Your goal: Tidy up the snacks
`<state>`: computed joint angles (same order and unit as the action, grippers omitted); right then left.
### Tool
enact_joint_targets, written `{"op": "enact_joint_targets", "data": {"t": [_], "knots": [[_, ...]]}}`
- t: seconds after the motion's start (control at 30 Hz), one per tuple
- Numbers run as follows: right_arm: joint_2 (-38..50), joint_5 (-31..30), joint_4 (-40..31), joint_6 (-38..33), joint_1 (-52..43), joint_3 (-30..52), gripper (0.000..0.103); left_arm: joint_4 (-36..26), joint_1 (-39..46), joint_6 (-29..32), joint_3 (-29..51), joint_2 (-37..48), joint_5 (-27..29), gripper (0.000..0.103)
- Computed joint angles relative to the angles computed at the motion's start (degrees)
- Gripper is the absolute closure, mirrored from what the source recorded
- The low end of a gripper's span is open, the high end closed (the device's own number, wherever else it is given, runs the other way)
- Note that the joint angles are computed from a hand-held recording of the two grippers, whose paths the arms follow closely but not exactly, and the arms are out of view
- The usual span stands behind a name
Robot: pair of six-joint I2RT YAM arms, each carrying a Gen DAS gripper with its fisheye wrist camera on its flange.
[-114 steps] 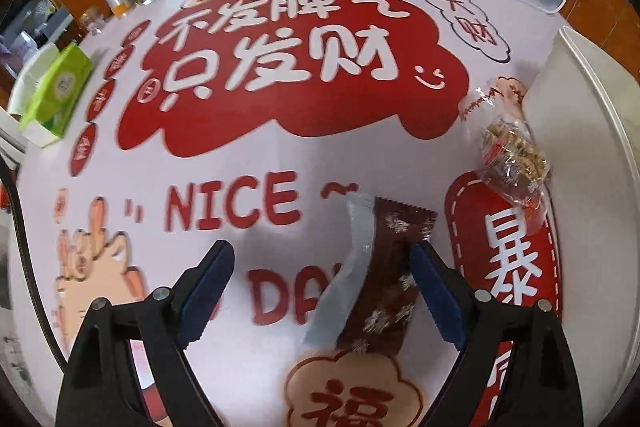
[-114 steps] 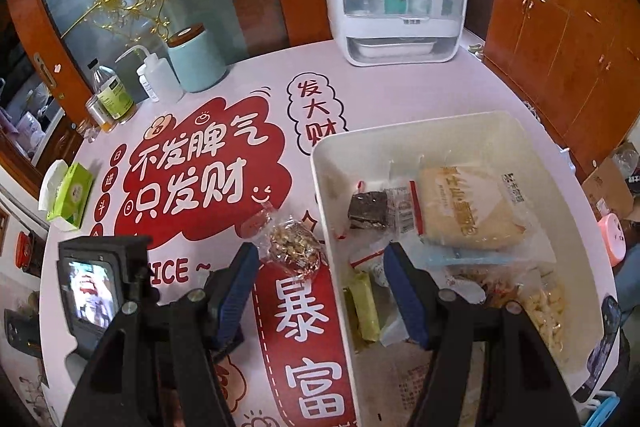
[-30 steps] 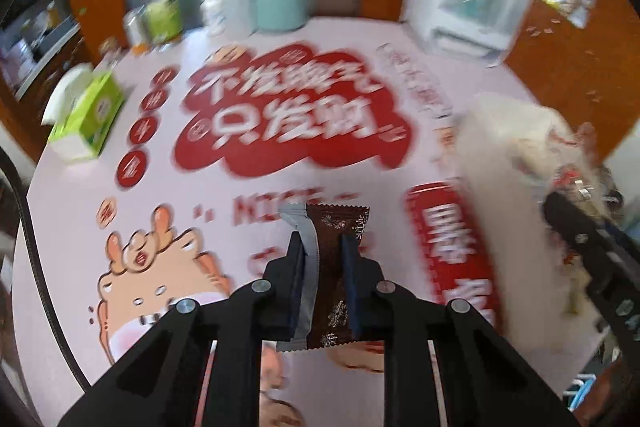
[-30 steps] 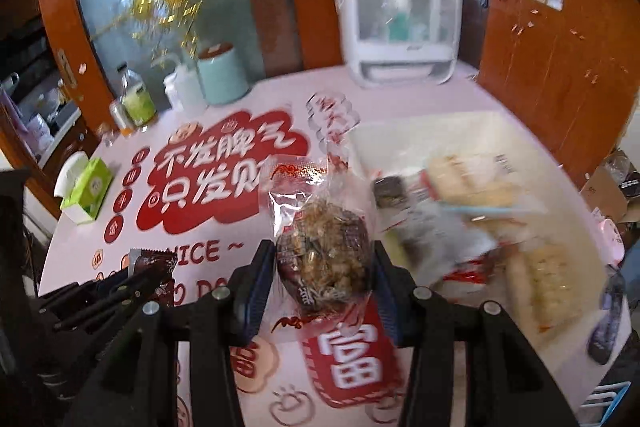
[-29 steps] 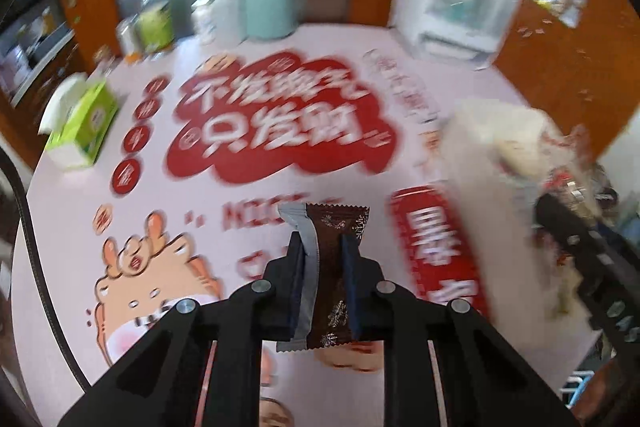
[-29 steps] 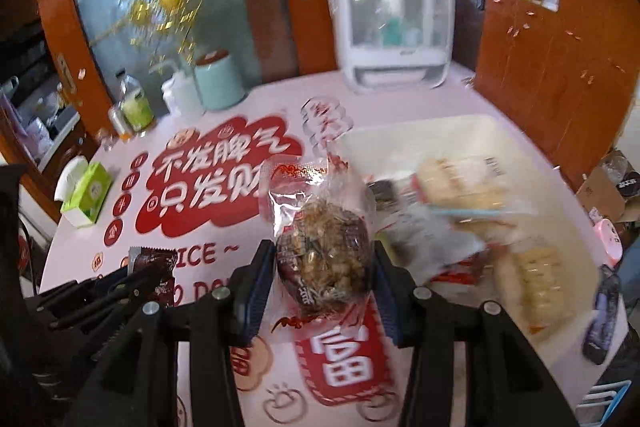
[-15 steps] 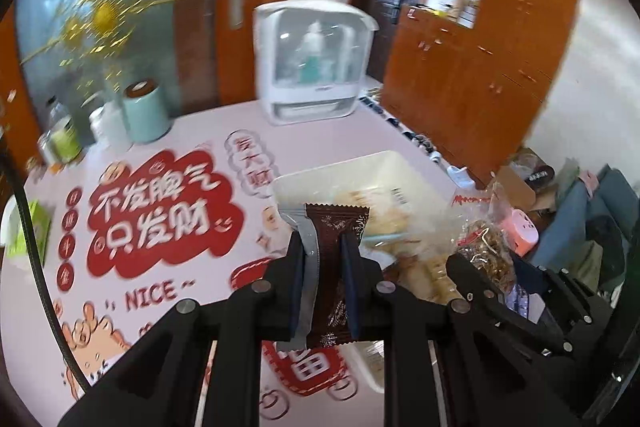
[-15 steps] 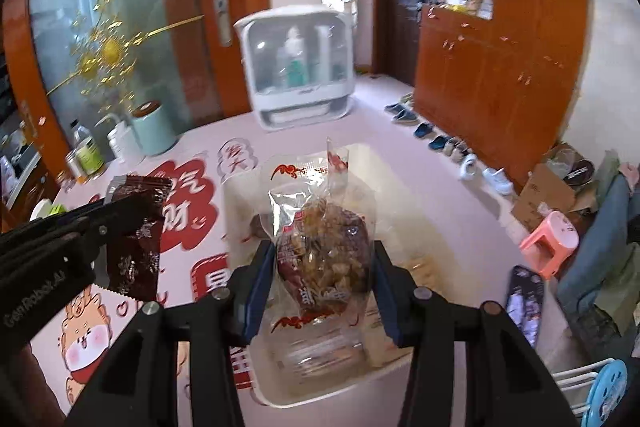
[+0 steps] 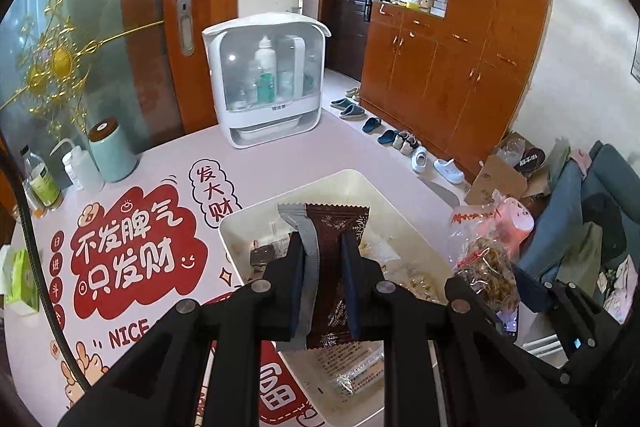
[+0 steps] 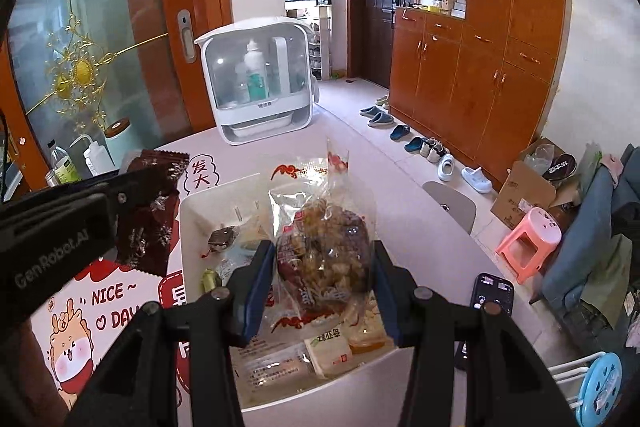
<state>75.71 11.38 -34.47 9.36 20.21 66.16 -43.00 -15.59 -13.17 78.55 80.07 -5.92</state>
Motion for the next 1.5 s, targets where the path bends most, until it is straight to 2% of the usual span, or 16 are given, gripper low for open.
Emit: {"op": "enact_joint_targets", "data": {"t": [0.13, 0.3, 0.37, 0.4, 0.43, 0.47, 0.6, 1.0, 1.27, 1.5], "knots": [[1.04, 0.32, 0.62, -0.76, 0.16, 0.58, 0.054, -0.19, -1.2, 0.24, 1.26, 2.54, -1.98, 0.087], [3.81, -2.94, -0.62, -0.74, -1.25, 2.33, 0.049, -1.87, -1.09, -1.1, 2.46, 5.15, -4.62, 0.083], [4.67, -4.29, -0.34, -1.17, -1.61, 2.36, 0.047, -1.5, -0.89, -1.88, 1.63, 4.81, -5.79, 0.061], [4.91, -4.12, -0.31, -1.36, -1.46, 2.33, 0.044, -1.4, -0.75, -1.95, 1.27, 4.52, -6.1, 0.034], [5.15, -3.65, -0.13, -1.39, -1.15, 2.21, 0.042, -0.84, -0.75, -2.03, 0.31, 3.72, -6.96, 0.017], [5.23, -3.65, 0.06, -1.45, -1.0, 2.07, 0.041, -0.07, -0.95, -2.1, -0.67, 2.86, -8.2, 0.014], [5.83, -3.92, 0.12, -1.37, -0.49, 2.33, 0.04, -0.84, -1.03, -1.49, -1.1, 2.47, -11.55, 0.014], [6.04, -2.97, -1.88, -1.69, 1.54, 3.51, 0.04, -4.33, 3.03, -4.86, -4.87, -2.18, -9.55, 0.014], [3.71, -2.46, -3.2, -2.19, 3.93, 3.3, 0.04, -7.62, 4.05, -6.92, -7.61, -7.92, -11.5, 0.014], [0.34, -3.47, -4.9, -3.47, 6.64, 2.29, 0.04, -13.69, 5.29, -11.0, -10.8, -15.41, -13.24, 0.014]]}}
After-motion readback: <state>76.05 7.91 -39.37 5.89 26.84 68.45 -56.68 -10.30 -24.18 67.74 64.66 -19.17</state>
